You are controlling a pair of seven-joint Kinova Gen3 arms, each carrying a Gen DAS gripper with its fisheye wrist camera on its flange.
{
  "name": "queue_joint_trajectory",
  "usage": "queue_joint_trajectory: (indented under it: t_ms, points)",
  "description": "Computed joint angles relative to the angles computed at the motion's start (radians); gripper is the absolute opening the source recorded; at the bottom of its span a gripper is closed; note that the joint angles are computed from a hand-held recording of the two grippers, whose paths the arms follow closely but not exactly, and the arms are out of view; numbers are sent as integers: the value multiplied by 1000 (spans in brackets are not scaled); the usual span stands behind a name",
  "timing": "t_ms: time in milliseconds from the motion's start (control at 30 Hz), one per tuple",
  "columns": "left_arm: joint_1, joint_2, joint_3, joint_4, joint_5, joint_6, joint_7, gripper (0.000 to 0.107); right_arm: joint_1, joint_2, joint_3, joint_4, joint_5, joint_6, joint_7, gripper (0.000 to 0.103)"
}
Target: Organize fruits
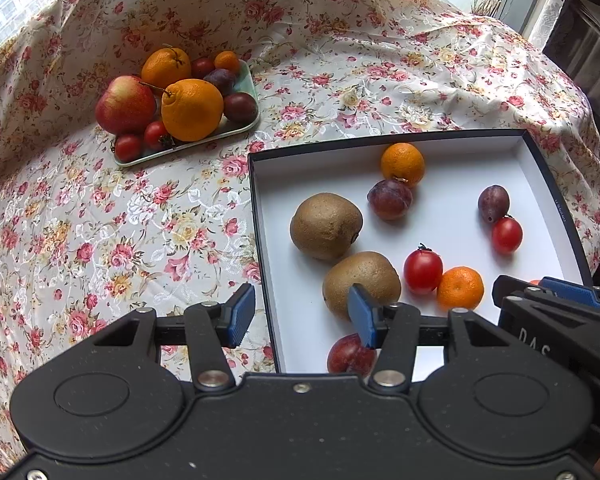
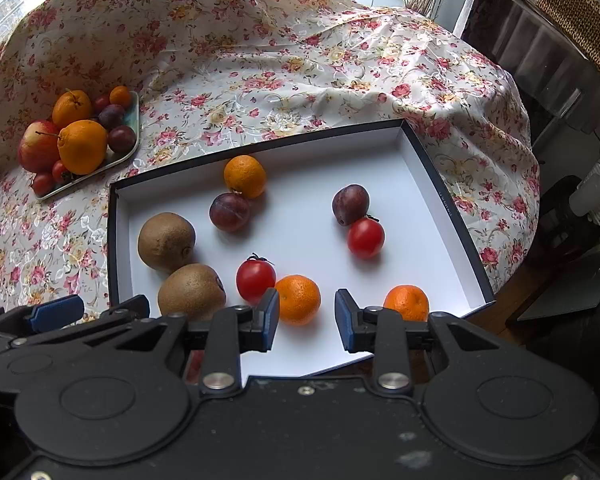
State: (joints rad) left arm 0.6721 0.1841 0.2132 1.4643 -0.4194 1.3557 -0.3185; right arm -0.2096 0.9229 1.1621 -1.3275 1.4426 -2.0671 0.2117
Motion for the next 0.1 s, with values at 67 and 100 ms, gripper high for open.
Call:
queue_joint_trajectory:
  t_ms: [67,100]
  points:
    - [-4,-3,0,2,4,-7,-8,58,2,0,-1,-1,-1,0,-4,33]
    - [-6,-4,0,3,9,-10,-11,58,2,0,-1,0,-2,-1,-7,33]
